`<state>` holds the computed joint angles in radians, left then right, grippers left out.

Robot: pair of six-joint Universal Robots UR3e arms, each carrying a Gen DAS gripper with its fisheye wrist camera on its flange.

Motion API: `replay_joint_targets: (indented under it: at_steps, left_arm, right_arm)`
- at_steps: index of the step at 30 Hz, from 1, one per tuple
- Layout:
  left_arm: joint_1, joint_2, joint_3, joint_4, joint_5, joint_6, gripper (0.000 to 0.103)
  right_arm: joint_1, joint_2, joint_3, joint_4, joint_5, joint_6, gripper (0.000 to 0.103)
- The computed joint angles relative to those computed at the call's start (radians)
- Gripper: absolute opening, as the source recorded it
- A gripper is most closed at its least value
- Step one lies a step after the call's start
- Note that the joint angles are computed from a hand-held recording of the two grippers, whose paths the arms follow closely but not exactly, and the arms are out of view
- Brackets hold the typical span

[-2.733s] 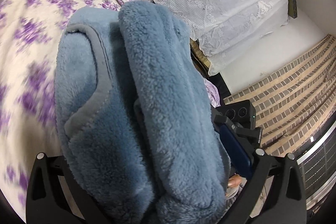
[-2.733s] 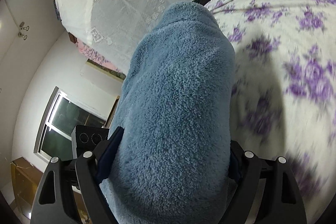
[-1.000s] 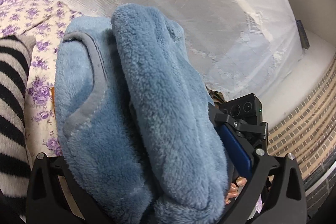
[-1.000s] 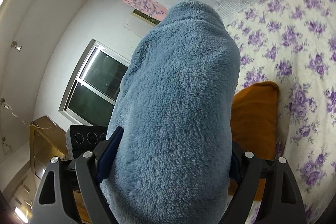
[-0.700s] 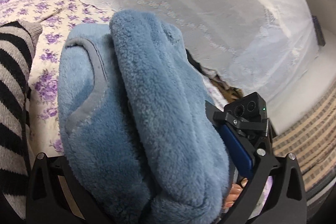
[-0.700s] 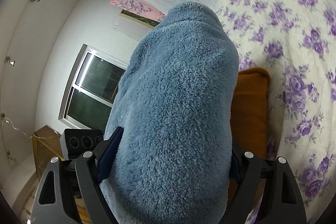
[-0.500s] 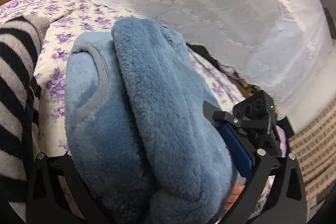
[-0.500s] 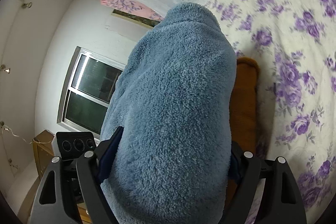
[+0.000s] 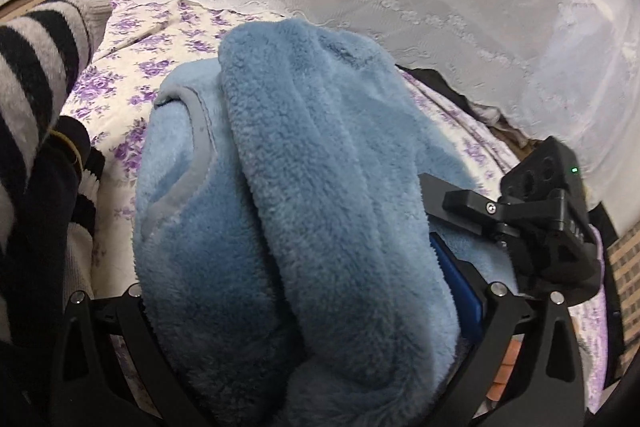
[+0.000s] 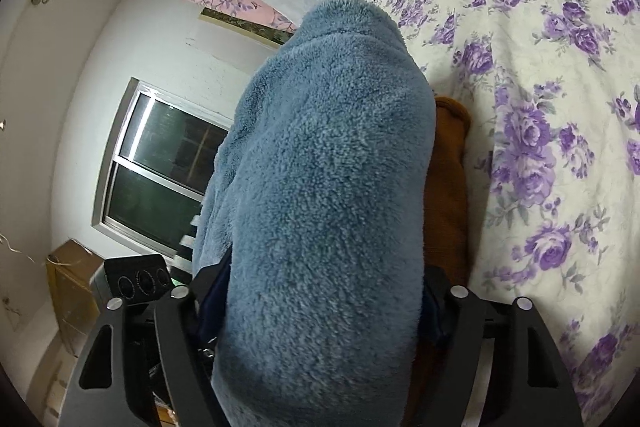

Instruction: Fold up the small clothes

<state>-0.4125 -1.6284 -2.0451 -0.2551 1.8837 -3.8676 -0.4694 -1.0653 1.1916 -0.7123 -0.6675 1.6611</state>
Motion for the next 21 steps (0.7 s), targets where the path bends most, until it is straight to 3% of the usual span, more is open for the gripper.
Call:
replay_joint_targets:
  at_steps: [21]
  left_arm:
    - [-0.016, -0.037, -0.017, 0.068, 0.038, 0.001, 0.099]
  right_arm:
    - [-0.017, -0.024, 0.052, -0.026, 0.001, -0.033, 0.071]
